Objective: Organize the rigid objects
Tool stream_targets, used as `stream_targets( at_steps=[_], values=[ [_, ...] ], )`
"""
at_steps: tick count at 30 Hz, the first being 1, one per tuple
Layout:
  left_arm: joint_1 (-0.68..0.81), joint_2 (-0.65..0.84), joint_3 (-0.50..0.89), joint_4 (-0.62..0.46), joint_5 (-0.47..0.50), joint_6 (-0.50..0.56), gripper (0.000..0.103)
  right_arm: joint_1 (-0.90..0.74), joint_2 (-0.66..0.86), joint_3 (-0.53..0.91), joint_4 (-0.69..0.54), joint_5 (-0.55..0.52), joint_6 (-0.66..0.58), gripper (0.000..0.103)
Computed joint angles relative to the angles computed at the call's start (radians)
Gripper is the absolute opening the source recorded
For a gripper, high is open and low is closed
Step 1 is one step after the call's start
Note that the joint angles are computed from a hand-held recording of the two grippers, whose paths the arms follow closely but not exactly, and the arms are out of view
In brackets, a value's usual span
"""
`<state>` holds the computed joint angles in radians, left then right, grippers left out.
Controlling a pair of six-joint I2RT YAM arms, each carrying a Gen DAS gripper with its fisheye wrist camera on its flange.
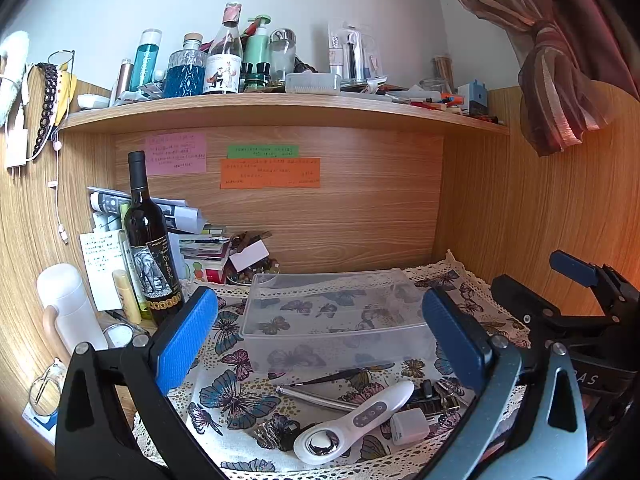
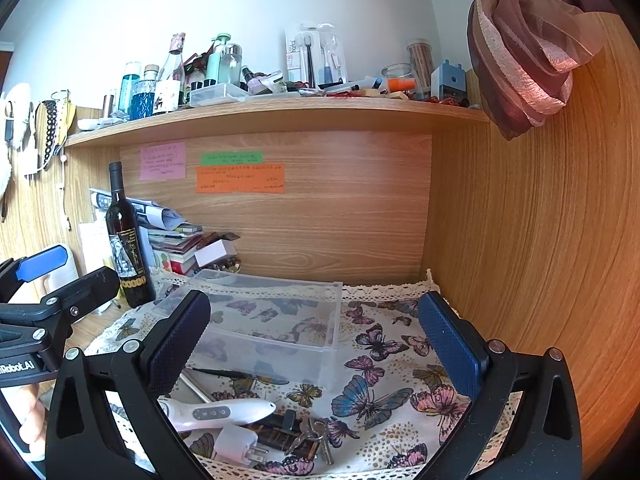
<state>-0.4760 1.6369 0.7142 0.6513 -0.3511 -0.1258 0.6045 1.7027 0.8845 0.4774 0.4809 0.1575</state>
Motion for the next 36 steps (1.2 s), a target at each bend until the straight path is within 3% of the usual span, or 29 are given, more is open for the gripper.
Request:
stream_targets(
  at_steps=[18, 26, 28, 29, 32, 36],
  values=[
    [-0.001, 0.002, -0.015, 0.026, 0.002, 0.013, 0.103, 0.006, -0.005, -0.002, 0.003, -0.006, -0.008, 0.103],
    [0.034, 0.021, -0.017, 0.030, 0.043, -0.011, 0.103, -0.016, 0.014, 0.003, -0.006, -0.077, -0.005, 0.103],
    [0.056, 0.034, -0.011, 0.010, 0.058, -0.026, 0.095, -0.024, 0.027, 0.010, -0.017, -0.089, 0.001, 0.102],
    [0.068, 0.042, -0.004, -0.008, 0.070, -0.033, 0.089, -0.031, 0.036, 0.016, -0.029, -0.101, 0.006, 0.098],
    [0.108, 0.077, 0.016, -0.061, 0.115, -0.054, 0.086, -0.053, 0.067, 0.046, -0.089, -0.164, 0.030, 0.084],
    [0.143, 0.132, 0.023, -0.097, 0.140, -0.059, 0.078, -0.058, 0.119, 0.080, -0.151, -0.209, 0.039, 0.073]
  ],
)
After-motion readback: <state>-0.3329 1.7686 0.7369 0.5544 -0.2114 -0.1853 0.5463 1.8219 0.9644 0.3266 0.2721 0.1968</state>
